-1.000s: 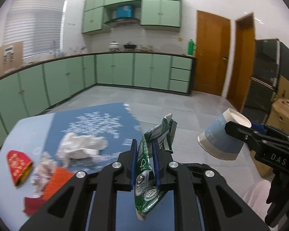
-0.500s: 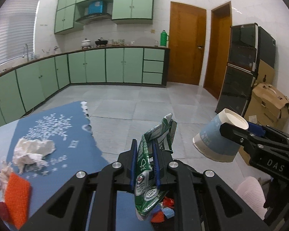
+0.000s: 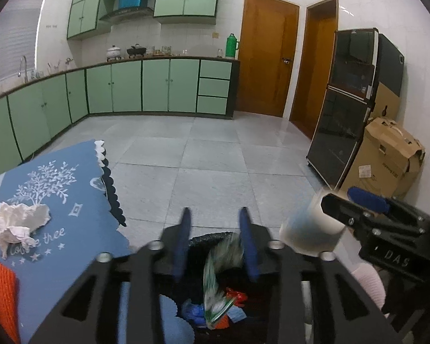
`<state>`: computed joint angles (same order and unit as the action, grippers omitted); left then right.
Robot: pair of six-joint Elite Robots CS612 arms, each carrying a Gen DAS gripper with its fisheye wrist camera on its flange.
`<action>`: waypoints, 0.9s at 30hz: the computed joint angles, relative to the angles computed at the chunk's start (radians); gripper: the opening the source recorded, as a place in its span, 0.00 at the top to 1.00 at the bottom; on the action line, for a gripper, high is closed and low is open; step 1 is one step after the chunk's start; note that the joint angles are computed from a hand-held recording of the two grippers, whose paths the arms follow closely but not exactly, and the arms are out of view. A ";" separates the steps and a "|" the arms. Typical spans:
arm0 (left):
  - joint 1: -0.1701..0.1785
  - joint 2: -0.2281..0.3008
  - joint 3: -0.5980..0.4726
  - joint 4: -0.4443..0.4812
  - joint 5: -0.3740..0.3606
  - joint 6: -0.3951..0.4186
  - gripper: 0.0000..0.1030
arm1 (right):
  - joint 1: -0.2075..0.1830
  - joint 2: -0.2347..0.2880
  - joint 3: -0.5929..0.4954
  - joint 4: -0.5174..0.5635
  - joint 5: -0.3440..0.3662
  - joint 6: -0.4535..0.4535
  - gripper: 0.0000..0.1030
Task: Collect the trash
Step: 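Open both tools to drop the wrapper and cup into the bin, then move back to the table and grasp the dark red scouring pad with the left tool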
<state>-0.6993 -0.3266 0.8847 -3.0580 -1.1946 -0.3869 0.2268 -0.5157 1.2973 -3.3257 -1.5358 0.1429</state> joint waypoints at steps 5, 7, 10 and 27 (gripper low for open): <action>0.004 -0.023 0.037 -0.019 0.023 -0.015 0.50 | 0.003 0.002 -0.007 -0.004 -0.020 0.010 0.23; 0.006 -0.037 0.063 -0.034 0.043 -0.027 0.45 | 0.007 0.002 -0.007 -0.017 -0.037 0.011 0.12; 0.007 -0.063 0.110 -0.053 0.090 -0.040 0.43 | 0.011 0.004 -0.014 -0.019 -0.021 0.014 0.11; 0.020 -0.232 0.456 -0.044 0.401 -0.249 0.38 | 0.093 0.062 -0.171 0.062 0.148 -0.051 0.10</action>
<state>-0.6790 -0.5591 1.3409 -3.1017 -0.7933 -0.6356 0.3202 -0.4542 1.1263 -3.2639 -1.3880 0.0918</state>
